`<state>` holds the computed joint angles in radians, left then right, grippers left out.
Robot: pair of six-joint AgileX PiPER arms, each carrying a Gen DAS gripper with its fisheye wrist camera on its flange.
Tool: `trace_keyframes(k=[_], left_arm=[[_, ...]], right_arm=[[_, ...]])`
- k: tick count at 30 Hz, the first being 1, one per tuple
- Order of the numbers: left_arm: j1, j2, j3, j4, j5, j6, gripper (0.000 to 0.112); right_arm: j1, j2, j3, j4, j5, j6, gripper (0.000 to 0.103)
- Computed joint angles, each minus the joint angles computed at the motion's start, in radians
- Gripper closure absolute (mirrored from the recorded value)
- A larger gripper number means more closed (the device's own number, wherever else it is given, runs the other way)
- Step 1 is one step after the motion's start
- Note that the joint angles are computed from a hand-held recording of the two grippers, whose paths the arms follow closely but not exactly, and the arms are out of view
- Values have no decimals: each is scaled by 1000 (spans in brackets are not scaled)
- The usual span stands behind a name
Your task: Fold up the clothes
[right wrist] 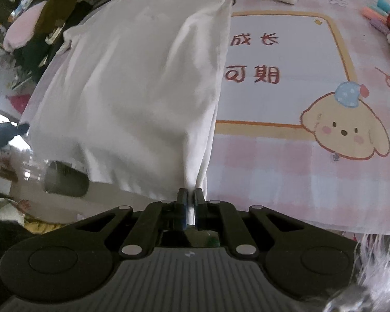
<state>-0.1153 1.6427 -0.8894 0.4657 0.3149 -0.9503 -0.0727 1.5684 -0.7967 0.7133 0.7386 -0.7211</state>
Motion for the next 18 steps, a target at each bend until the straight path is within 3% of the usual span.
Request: trace_keyframes(k=[9,13,14,18], left_arm=[[-74,55,-87,-76,36,115,95],[-90,42,-91,-65,61,99,94],[-96,41,-93,-43,73,79,92],[-127,40,-103,83,119,-33,61]], right_arm=[[12,6,13,13,-21,33,97],[-22,-18,11,14,10,70,73],[-25,-37,15,15,6,64,73],[-20,-102,19,18,-28,61,72]])
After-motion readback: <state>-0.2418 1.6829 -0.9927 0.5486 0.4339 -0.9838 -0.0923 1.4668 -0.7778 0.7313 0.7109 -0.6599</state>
